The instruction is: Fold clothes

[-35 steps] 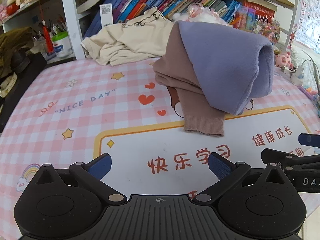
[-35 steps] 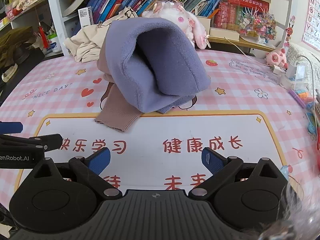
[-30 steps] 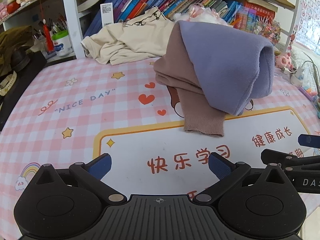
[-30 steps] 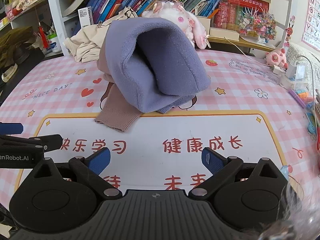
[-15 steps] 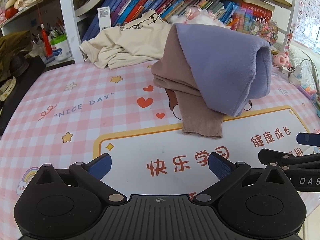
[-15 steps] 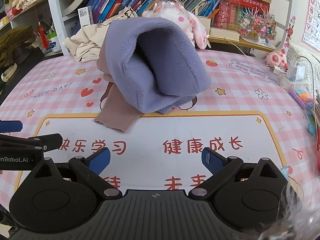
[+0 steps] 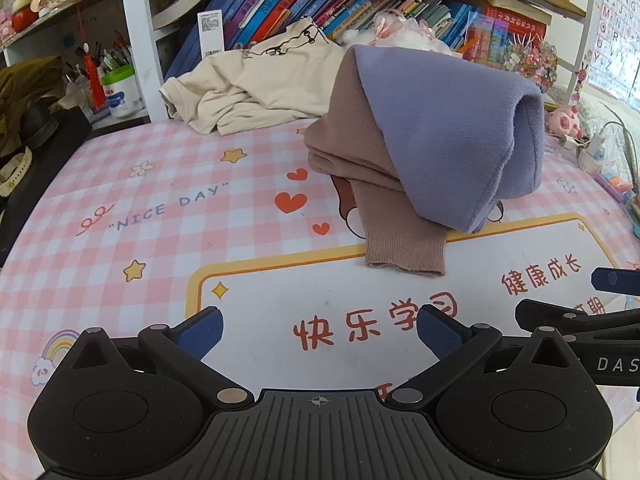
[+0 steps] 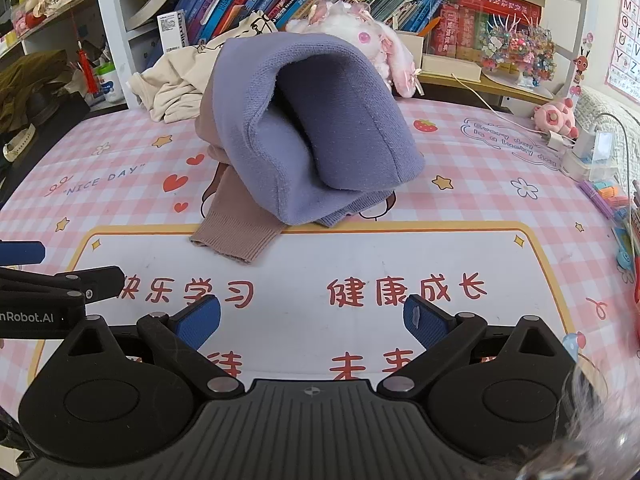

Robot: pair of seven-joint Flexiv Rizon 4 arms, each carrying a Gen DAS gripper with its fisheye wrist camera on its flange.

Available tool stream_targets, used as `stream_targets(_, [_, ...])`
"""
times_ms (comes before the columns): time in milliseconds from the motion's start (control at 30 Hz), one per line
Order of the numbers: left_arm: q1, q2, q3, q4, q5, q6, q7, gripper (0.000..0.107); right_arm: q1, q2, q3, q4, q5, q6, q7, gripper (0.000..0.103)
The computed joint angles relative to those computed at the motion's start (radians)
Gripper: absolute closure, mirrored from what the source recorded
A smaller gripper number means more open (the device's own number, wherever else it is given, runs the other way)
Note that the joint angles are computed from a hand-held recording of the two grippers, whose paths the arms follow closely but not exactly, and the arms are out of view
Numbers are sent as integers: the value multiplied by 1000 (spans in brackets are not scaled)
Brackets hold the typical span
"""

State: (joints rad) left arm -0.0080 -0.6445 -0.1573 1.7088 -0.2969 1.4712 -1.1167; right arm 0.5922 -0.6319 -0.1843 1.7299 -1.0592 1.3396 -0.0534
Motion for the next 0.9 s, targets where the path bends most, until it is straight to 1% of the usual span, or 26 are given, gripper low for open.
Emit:
stream_targets(233, [4,0,-7,6,2,12,4,4,-1,2,0,2,-9,0,7,4])
stream_targets(333, [22,3,-29,13,-5,12,15,4,-1,3,-1,4,-15,2,11,4])
stream_targets(500, [31,5,-44,20,-16,25,19,4,-3,4,-1,4,-27,2,18,4])
stream_targets(900, [6,8,-13,18,-3,27,3,4,-14,4,8,3,-40,6,22,4])
